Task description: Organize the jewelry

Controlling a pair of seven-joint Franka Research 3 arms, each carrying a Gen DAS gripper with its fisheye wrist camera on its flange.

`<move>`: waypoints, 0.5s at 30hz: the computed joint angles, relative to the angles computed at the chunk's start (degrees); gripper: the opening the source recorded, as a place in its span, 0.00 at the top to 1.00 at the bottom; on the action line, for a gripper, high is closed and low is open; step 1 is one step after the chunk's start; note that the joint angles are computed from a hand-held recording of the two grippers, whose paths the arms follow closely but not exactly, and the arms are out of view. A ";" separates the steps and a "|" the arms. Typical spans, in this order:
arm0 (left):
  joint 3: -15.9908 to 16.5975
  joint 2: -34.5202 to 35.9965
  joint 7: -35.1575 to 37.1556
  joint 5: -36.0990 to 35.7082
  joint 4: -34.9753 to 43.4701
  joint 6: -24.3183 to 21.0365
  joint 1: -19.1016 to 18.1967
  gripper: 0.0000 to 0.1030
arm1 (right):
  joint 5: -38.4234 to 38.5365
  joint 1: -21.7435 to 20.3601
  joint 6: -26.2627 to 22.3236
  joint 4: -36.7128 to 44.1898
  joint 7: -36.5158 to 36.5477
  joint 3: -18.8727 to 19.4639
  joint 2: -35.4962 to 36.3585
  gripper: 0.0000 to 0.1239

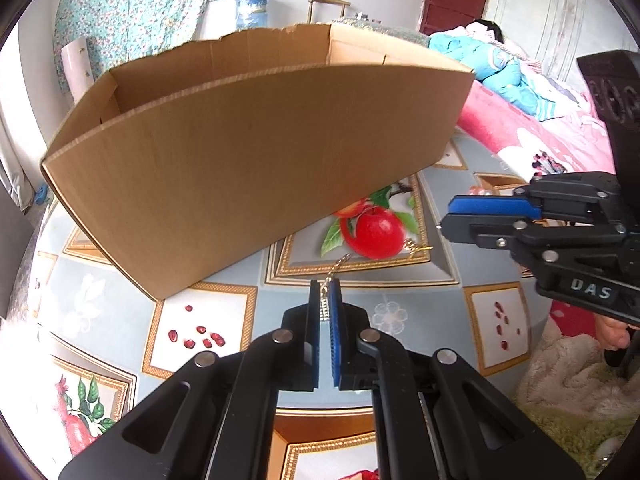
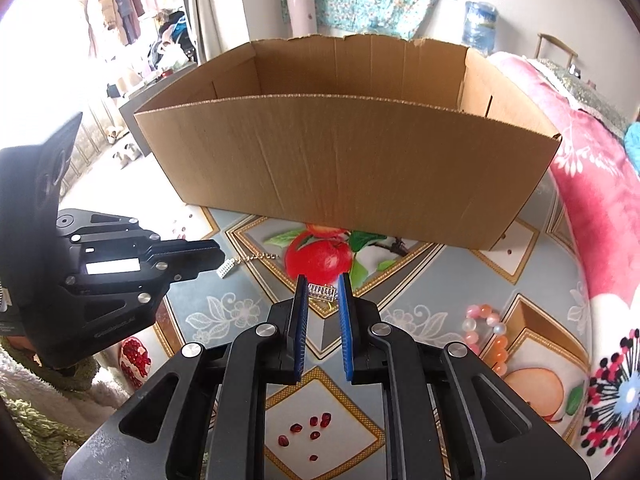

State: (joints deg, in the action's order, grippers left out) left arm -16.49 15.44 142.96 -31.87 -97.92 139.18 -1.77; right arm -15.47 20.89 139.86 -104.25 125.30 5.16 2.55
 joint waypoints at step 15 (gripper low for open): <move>0.94 1.29 -4.49 4.27 2.40 -3.23 -1.16 0.83 | 0.65 0.35 1.58 0.45 -0.44 -0.14 0.96 0.90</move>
